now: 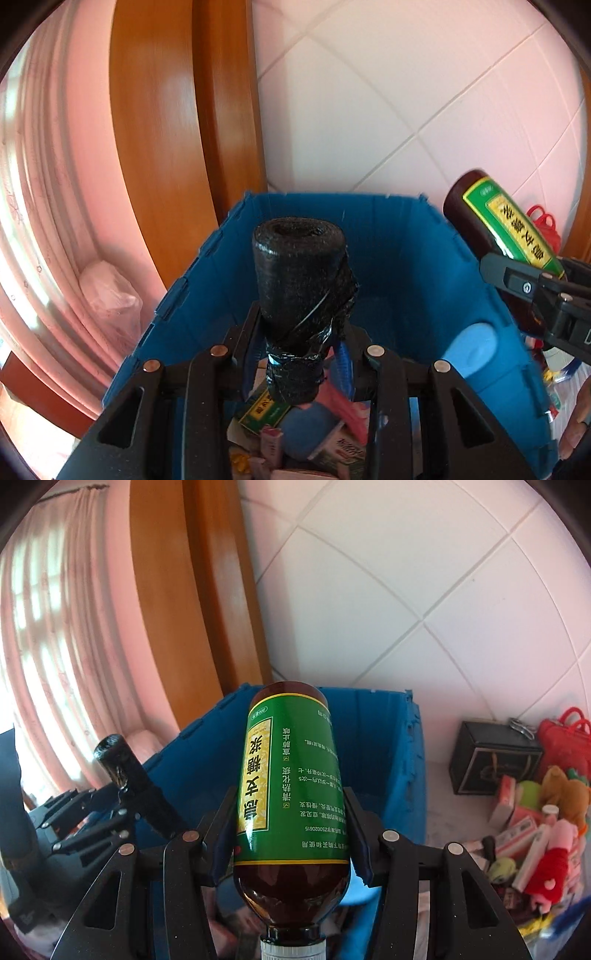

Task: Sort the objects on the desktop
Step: 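Carry the black roll and green-labelled bottle over the blue crate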

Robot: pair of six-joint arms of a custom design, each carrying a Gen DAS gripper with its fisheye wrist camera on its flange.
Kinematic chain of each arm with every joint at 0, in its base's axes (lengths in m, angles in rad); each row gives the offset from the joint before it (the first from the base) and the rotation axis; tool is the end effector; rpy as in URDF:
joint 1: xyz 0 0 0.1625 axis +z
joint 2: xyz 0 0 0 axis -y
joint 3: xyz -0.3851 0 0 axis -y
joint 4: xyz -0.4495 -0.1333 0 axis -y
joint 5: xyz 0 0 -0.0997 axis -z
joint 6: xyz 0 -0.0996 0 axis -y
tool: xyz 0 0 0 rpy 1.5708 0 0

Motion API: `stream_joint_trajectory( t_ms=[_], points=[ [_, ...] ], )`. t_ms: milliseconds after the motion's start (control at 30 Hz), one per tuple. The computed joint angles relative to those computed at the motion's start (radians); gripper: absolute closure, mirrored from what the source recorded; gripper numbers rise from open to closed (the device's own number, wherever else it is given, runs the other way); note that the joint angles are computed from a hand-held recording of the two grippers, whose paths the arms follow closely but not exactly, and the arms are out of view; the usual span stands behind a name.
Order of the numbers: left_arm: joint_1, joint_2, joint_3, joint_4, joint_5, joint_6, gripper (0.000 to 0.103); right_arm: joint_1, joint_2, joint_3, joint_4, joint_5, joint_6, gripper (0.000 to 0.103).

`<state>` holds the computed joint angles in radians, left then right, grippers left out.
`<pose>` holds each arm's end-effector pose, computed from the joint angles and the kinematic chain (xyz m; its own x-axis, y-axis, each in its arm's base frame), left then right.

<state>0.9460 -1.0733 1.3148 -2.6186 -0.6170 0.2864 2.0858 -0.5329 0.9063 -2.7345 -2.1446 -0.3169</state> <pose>-0.2535 -0.7183 0.4255 -0.6661 0.0252 -0.7454 0.6182 0.5778 -0.5329 0.5023 -0.7267 0.2062 -0.7670 -0.2649 0.5844 -0.6163 0.5576 -0.5562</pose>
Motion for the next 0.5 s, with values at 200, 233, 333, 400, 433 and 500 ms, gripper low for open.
stream_joint_trajectory(
  t_ms=[200, 233, 333, 400, 433, 500],
  points=[
    [0.068, 0.075, -0.176, 0.330, -0.074, -0.172, 0.068, -0.009, 0.233, -0.336, 0.212, -0.075, 0.070, 0.052],
    [0.074, 0.087, -0.196, 0.351, -0.082, -0.181, 0.067, -0.013, 0.253, -0.363, 0.233, -0.089, 0.074, 0.052],
    [0.083, 0.126, -0.229, 0.342, -0.048, -0.151, 0.066, -0.024, 0.314, -0.455, 0.299, -0.122, 0.092, 0.052],
    [0.086, 0.149, -0.257, 0.360, -0.049, -0.152, 0.066, -0.027, 0.339, -0.489, 0.315, -0.147, 0.092, 0.052],
    [0.089, 0.153, -0.266, 0.374, -0.061, -0.160, 0.066, -0.030, 0.346, -0.501, 0.318, -0.151, 0.090, 0.052],
    [0.090, 0.158, -0.275, 0.380, -0.070, -0.155, 0.066, -0.033, 0.363, -0.527, 0.329, -0.168, 0.081, 0.052]
  ],
)
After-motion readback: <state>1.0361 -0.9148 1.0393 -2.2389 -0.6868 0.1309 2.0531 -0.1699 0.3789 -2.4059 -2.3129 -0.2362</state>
